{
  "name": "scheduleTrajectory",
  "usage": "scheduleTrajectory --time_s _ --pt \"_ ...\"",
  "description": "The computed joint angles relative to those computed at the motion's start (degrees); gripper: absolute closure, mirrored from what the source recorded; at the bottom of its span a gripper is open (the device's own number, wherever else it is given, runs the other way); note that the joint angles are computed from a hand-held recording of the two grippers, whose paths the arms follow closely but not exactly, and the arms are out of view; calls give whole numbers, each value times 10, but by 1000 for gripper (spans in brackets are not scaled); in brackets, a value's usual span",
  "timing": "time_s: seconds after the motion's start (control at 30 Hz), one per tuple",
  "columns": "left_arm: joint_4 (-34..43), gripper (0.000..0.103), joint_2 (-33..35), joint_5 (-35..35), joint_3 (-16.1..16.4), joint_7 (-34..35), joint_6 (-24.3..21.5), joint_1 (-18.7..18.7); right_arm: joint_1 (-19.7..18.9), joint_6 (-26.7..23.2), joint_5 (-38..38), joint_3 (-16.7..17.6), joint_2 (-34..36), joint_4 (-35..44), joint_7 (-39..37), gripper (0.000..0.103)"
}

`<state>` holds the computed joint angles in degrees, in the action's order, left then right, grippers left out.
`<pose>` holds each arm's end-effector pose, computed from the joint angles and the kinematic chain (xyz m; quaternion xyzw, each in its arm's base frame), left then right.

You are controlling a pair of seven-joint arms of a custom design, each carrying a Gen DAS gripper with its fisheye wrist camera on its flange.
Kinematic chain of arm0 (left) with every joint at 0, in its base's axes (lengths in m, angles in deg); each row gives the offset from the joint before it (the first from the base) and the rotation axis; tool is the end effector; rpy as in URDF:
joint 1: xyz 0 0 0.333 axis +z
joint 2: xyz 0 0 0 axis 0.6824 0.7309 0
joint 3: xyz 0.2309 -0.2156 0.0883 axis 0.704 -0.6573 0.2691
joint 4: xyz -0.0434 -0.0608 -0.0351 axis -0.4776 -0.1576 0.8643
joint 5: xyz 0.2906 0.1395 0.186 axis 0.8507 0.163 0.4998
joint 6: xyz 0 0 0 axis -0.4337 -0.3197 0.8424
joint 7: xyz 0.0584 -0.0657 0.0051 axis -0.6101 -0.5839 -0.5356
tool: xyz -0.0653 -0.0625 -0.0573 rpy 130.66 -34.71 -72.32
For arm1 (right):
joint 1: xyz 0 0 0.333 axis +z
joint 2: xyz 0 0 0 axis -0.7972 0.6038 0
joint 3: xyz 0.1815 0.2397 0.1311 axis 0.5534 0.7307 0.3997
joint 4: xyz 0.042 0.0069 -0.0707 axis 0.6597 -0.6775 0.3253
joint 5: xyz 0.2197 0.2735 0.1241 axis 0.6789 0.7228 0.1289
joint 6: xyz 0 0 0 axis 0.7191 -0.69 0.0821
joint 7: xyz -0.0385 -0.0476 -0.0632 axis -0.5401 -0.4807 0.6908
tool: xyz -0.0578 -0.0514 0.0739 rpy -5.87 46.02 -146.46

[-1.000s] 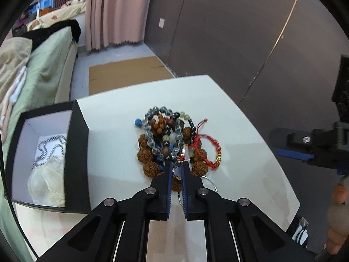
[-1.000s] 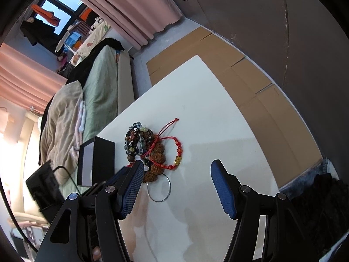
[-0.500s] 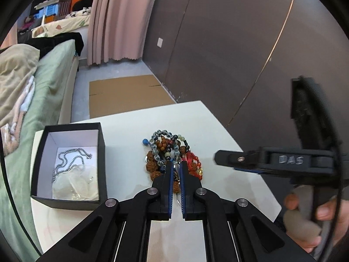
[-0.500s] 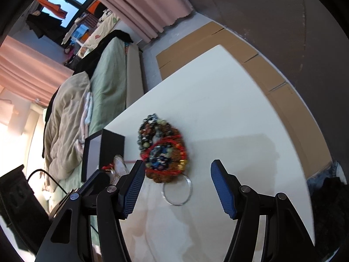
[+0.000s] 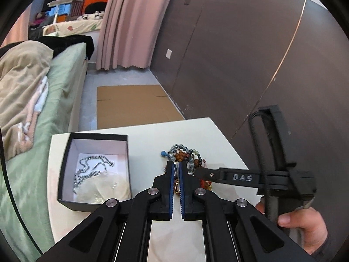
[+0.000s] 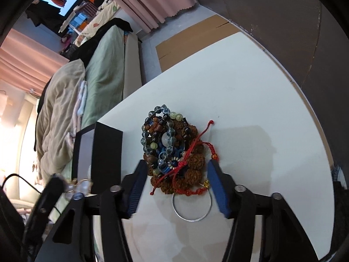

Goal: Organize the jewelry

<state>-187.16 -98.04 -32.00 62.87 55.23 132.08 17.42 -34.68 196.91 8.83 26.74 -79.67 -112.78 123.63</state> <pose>0.4083 -0.1856 0.5958 -0.5672 0.7085 -0.4047 0.1120 0.4524 0.2010 0.5292 -0.5969 0.7510 0.0367 0.2800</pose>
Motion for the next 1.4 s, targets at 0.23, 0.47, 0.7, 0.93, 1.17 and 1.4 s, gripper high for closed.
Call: scheduleTrajectory --time_s 0.23,0.47,0.7,0.93,1.17,1.4 --pt "-11 99 -15 5 3 -10 8 10 -11 1 -54 7 -1 -4 43 93" --pt "-24 99 -33 24 9 -30 14 20 -3 42 -38 8 -29 -23 30 95" --pt "-37 99 -47 53 16 -55 18 33 41 126 51 -3 -54 -38 -37 95" --pt "-37 99 -44 60 27 -68 20 38 101 203 141 -14 -40 -22 -120 95" --pt "-25 96 -33 82 14 -121 21 77 153 227 259 -26 -3 21 -229 96" --pt "-44 32 -50 73 31 -146 62 79 143 220 314 -5 28 55 -282 96"
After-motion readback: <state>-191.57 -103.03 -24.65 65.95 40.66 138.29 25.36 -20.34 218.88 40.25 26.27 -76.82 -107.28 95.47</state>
